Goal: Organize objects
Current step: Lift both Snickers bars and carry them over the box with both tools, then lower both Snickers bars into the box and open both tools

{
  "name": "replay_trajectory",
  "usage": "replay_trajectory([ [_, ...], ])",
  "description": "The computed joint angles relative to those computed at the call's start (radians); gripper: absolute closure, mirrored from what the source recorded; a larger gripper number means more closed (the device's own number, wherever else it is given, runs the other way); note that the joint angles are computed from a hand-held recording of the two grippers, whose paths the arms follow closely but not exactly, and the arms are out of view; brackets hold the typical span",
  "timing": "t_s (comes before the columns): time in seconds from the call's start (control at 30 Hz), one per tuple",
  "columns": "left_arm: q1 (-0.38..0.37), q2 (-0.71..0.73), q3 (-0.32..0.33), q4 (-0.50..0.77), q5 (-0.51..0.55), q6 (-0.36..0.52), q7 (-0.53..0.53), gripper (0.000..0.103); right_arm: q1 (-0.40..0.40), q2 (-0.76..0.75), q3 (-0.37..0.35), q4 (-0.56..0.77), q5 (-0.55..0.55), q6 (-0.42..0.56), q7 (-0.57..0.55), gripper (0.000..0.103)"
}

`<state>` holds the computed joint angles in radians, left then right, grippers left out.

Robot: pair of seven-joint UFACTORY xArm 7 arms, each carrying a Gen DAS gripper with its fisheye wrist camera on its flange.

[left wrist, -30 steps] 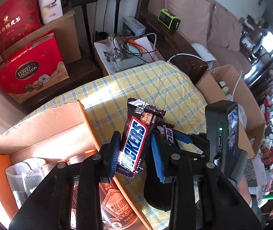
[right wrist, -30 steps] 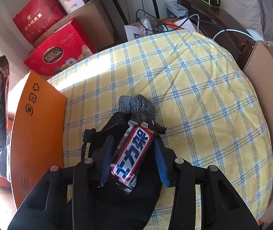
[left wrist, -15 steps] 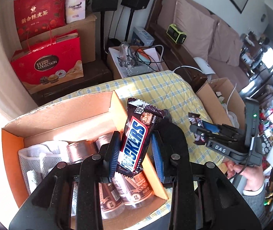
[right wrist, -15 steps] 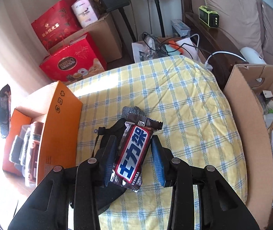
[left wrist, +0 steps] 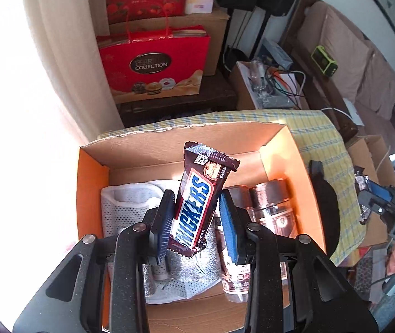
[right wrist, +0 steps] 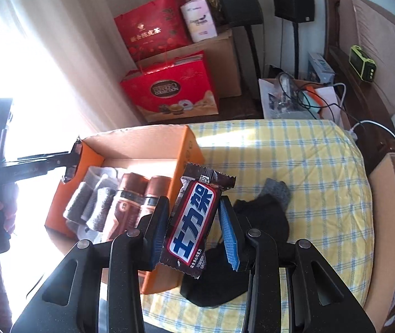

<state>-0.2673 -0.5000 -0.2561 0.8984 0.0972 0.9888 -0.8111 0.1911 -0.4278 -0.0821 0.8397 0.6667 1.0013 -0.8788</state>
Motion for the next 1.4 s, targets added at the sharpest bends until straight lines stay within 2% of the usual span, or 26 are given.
replay_trajectory([
  [0.13, 0.026, -0.005, 0.008, -0.025, 0.021, 0.007, -0.015, 0.072, 0.032, 0.021, 0.035, 0.018, 0.017, -0.003, 0.02, 0.067],
  [0.37, 0.028, 0.064, 0.019, -0.016, 0.026, -0.047, 0.0, 0.072, 0.08, 0.132, 0.096, 0.118, 0.026, -0.001, 0.073, 0.067],
  [0.53, 0.018, 0.12, 0.028, 0.008, 0.017, -0.083, 0.012, 0.072, 0.098, 0.214, 0.15, 0.176, -0.019, -0.053, 0.14, 0.067],
  [0.77, 0.016, 0.193, 0.038, 0.049, 0.022, -0.125, -0.012, 0.072, 0.123, 0.277, 0.196, 0.168, -0.076, -0.197, 0.188, 0.067],
  [0.83, 0.008, 0.211, 0.05, 0.047, -0.002, -0.161, -0.005, 0.072, 0.129, 0.291, 0.197, 0.163, -0.079, -0.228, 0.197, 0.067],
  [0.97, -0.002, 0.24, 0.054, 0.055, -0.009, -0.178, 0.006, 0.072, 0.127, 0.329, 0.189, 0.187, -0.03, -0.193, 0.216, 0.065],
  [1.1, -0.011, 0.256, 0.06, 0.053, -0.021, -0.188, 0.021, 0.072, 0.123, 0.321, 0.199, 0.178, -0.06, -0.225, 0.231, 0.063],
  [1.4, -0.029, 0.311, 0.07, 0.077, -0.068, -0.215, 0.056, 0.072, 0.105, 0.247, 0.153, 0.151, -0.013, -0.184, 0.163, 0.061],
])
